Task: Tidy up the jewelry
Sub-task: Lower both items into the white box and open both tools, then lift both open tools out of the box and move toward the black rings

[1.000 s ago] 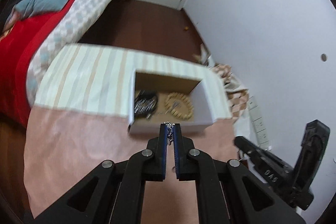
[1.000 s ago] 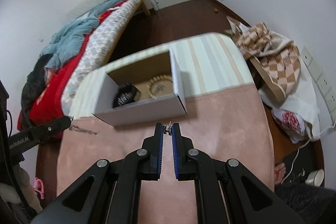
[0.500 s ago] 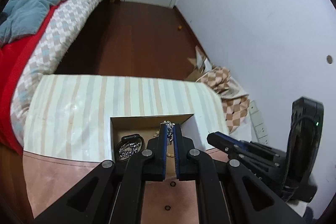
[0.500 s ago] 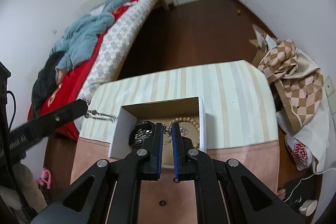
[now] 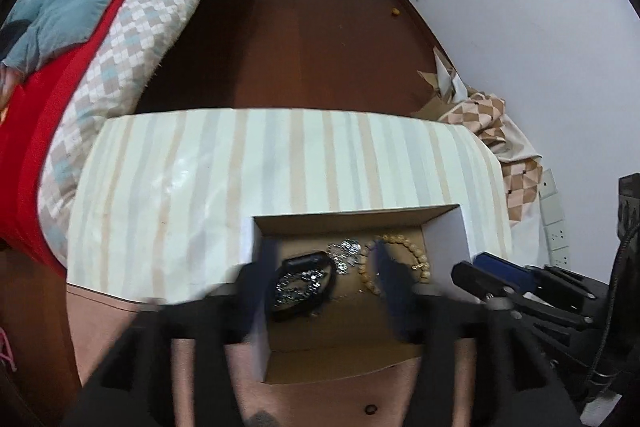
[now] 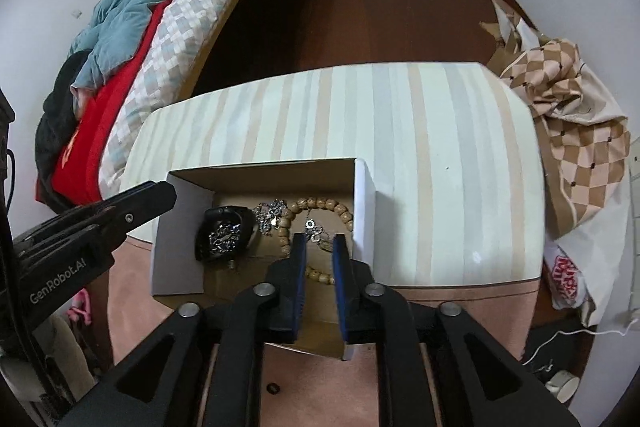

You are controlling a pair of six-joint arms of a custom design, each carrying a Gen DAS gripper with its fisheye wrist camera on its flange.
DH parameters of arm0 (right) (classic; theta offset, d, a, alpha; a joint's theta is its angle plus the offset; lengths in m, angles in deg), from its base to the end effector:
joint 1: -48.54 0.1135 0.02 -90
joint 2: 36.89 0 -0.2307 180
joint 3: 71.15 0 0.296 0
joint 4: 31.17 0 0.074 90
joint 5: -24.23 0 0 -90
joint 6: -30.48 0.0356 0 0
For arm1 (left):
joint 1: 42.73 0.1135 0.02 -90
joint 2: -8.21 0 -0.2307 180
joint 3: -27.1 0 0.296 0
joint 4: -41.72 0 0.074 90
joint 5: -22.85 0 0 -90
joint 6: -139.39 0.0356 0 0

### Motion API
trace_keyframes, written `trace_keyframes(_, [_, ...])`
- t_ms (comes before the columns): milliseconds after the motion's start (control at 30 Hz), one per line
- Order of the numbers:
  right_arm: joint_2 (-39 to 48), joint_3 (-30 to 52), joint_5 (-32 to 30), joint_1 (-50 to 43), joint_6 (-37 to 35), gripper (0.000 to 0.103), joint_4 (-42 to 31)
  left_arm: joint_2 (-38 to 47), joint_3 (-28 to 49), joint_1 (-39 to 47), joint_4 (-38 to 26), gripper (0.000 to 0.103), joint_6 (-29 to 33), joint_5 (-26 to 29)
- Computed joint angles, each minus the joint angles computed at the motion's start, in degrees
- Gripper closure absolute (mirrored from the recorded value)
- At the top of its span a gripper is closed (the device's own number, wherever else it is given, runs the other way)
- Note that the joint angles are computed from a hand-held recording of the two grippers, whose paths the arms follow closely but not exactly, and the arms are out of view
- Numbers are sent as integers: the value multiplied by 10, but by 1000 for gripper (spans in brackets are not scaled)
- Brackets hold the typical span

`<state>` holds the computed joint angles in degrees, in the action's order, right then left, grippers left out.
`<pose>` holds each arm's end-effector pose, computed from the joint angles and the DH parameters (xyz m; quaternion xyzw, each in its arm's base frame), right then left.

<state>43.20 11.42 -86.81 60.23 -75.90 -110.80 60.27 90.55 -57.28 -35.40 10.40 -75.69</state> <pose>0.2911 0.0733 0.2490 -0.2568 0.9429 0.1768 0.1174 0.2077 -0.0484 0.2543 -0.2217 0.9495 -0.0294 0.2200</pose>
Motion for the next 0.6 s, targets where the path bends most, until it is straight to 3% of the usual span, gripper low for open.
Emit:
trace_keyframes(133, [-21, -4, 13, 6, 5, 68, -2, -22, -1, -6, -22, 34, -6, -30])
trace_keyframes(200, [-32, -5, 20, 6, 7, 68, -2, -37, -5, -10, -37, 10, -12, -46])
trace_keyframes(233, [-35, -4, 22, 5, 9, 67, -3, -44, -7, -15, -43, 5, -16, -58])
trace_keyframes(333, [-67, -20, 48, 7, 17, 47, 7, -62, -13, -37, -68, 2, -36, -100])
trace_keyframes(400, [-94, -39, 78, 12, 19, 25, 18, -70, -18, -60, -86, 0, -58, -123])
trace_keyframes(467, [-125, -63, 115, 21, 22, 14, 28, -77, -25, -80, -101, 0, -78, -138])
trace_keyframes(600, [-181, -109, 166, 33, 30, 3, 33, -94, -39, -124, -133, 0, -127, -157])
